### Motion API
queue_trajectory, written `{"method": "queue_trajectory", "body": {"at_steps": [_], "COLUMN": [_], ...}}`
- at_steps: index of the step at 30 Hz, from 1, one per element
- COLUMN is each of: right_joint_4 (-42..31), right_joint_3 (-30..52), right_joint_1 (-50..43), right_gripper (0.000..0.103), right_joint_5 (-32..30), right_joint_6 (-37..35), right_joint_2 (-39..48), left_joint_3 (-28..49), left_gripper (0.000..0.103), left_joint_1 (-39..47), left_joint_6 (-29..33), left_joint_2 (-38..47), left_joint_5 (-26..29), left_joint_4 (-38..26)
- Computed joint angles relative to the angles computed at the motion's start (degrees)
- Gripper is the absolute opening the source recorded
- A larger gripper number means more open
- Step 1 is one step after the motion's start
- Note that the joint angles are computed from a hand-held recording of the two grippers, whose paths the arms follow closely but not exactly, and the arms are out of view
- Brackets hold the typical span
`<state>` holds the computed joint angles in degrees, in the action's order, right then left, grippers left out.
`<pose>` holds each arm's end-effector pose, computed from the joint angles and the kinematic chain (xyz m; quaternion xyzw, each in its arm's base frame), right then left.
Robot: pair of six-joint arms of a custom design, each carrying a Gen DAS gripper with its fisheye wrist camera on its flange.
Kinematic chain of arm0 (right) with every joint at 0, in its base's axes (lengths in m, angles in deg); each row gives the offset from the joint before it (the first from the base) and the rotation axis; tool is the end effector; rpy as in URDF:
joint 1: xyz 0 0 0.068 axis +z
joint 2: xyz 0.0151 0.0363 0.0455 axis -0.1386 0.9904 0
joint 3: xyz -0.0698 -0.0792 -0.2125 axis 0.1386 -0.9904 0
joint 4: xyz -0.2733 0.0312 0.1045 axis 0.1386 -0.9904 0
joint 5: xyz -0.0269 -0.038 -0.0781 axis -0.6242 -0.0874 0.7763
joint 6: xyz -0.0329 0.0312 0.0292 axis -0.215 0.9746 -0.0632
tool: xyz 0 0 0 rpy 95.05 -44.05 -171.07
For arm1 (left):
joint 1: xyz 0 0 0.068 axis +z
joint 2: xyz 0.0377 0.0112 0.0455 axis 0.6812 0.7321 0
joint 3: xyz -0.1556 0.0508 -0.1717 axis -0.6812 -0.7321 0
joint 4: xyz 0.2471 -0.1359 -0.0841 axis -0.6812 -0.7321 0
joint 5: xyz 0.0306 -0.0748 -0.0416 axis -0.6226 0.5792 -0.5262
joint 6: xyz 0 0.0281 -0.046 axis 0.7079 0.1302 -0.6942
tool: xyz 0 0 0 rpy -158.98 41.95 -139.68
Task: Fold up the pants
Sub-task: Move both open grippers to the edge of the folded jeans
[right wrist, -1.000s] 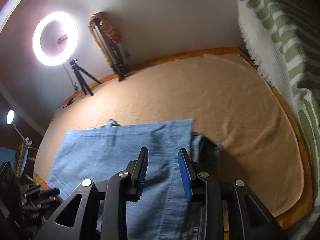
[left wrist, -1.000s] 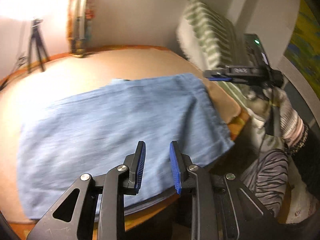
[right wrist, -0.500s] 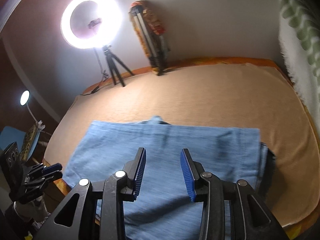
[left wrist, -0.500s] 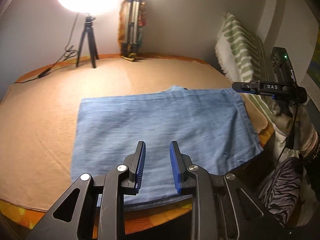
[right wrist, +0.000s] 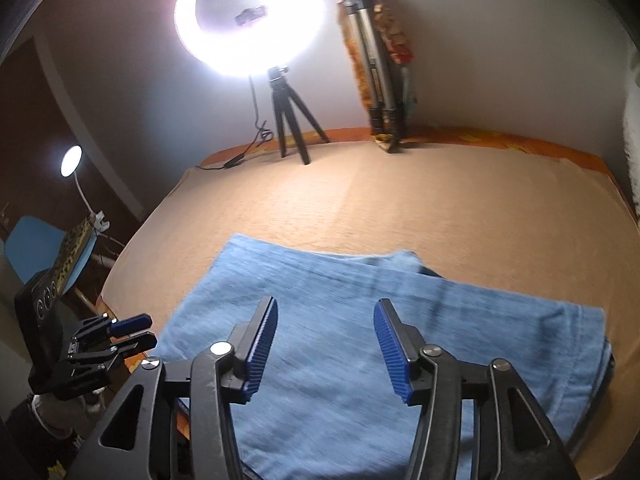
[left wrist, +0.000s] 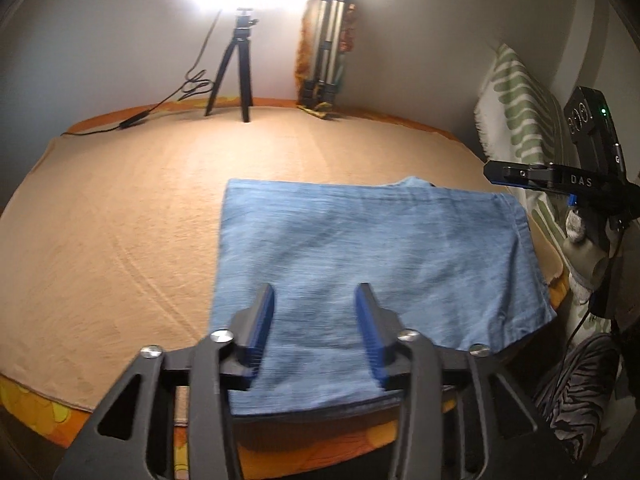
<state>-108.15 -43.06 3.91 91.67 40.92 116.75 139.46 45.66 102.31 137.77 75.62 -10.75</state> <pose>0.2204 0.0416 0.1922 0.2017 0.9126 0.0807 0.3463 0.3301 -0.0074 0.1712 0.3399 0.8579 -0.2539 0.2897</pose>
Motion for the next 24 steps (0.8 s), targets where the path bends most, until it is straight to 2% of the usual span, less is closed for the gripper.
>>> {"method": "queue_trajectory", "body": {"at_steps": [1, 3, 9, 14, 20, 24], "right_joint_4": [0.72, 1.91, 5.15, 8.14, 9.58, 7.7], "right_joint_3": [0.92, 2.56, 8.72, 16.11, 29.84, 39.85], "right_joint_1": [0.62, 1.58, 3.21, 3.6, 3.99, 4.95], "right_gripper": [0.063, 0.067, 0.069, 0.069, 0.069, 0.069], "right_joint_5": [0.35, 0.47, -0.71, -4.62, -10.43, -11.73], "right_joint_6": [-0.19, -0.81, -1.98, -2.3, -2.37, -2.37], "right_joint_2": [1.85, 5.11, 15.08, 26.28, 44.07, 55.08], "left_joint_3": [0.53, 2.1, 6.74, 10.38, 11.56, 12.67], "left_gripper": [0.045, 0.045, 0.045, 0.045, 0.045, 0.045], "left_joint_1": [0.34, 0.99, 2.7, 3.71, 4.01, 4.11], "left_joint_6": [0.08, -0.21, -0.79, -1.78, -1.32, -1.4], "left_joint_2": [0.78, 3.14, 10.65, 15.83, 17.67, 19.1], "left_joint_5": [-0.04, -0.29, -0.84, -0.86, -1.16, -2.09], "left_joint_4": [-0.13, -0.58, -2.58, -4.12, -5.24, -5.83]}}
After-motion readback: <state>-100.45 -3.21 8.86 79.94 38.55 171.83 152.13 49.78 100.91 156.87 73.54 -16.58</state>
